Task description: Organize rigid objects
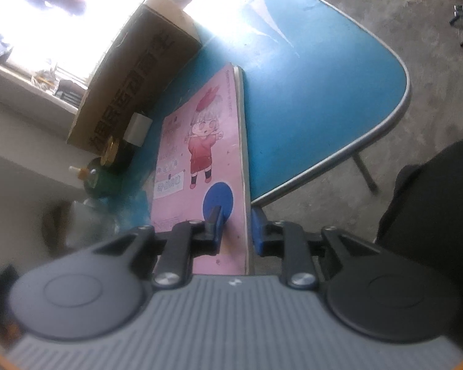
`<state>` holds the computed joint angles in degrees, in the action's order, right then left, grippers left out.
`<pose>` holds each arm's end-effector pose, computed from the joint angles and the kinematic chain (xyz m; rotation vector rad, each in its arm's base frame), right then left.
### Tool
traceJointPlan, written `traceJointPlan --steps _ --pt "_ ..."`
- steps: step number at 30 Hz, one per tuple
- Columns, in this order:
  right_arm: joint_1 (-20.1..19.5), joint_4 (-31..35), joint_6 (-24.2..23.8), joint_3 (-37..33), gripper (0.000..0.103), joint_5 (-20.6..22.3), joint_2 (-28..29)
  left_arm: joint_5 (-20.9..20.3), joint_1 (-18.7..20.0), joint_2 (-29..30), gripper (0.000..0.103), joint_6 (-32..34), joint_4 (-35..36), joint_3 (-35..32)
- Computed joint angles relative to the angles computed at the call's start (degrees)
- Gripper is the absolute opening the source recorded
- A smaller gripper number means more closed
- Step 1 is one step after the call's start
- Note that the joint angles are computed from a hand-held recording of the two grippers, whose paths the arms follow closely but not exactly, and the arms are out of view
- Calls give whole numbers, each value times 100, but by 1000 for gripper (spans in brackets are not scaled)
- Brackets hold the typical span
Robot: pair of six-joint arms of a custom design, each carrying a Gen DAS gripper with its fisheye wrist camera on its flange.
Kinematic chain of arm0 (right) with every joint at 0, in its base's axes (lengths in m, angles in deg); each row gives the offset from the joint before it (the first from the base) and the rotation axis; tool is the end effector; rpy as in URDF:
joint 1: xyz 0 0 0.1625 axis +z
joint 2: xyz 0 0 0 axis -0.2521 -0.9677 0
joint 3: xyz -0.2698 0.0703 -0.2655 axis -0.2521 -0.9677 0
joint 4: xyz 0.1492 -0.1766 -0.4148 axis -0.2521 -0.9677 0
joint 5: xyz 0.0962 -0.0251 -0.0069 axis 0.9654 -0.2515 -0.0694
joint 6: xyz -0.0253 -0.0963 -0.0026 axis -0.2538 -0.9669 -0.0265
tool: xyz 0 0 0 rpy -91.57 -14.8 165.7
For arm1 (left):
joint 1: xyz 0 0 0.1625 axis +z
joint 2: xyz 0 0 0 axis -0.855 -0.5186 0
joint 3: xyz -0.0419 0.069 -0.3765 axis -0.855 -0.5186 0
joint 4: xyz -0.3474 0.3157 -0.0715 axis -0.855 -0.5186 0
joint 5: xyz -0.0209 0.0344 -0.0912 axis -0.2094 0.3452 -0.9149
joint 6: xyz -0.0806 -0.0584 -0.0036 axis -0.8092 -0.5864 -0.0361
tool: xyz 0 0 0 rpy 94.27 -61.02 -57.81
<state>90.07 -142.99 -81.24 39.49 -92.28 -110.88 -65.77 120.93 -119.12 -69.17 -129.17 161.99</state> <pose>-0.0282 -0.6347 0.1900 -0.3181 -2.8524 0.9852 -0.1785 -0.6937 0.0035 0.9589 2.6306 -0.5435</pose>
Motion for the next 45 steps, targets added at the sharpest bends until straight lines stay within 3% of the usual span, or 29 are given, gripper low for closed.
traceJointPlan --steps 6,12,19,22,30,32,35,36,42,45 --pt "296 -455 -566 4 25 -761 27 404 -11 305 59 -66 34 -430" --pt "370 -708 -923 -345 27 -1055 352 492 29 476 41 -179 166 -649" --pt "463 -679 -1343 -595 27 -1053 626 215 65 346 35 -371 318 -525" --pt "560 -788 -1604 -606 27 -1254 706 140 69 230 35 -445 348 -390" --pt "597 -853 -1659 -482 27 -1250 681 -157 133 -18 34 -765 526 -128" --pt "592 -876 -1638 -472 27 -1227 681 -228 161 -10 38 -877 702 -196" --pt "536 -794 -1486 -441 27 -1085 614 -179 150 3 56 -876 747 -213" --pt "500 -782 -1378 -399 27 -1005 554 -153 144 15 57 -869 723 -225" --pt "107 -550 -481 -35 36 -391 -5 -364 248 150 54 -1149 955 -487" --pt "-167 -211 -3 49 44 305 -186 -297 236 222 40 -1201 1052 -584"
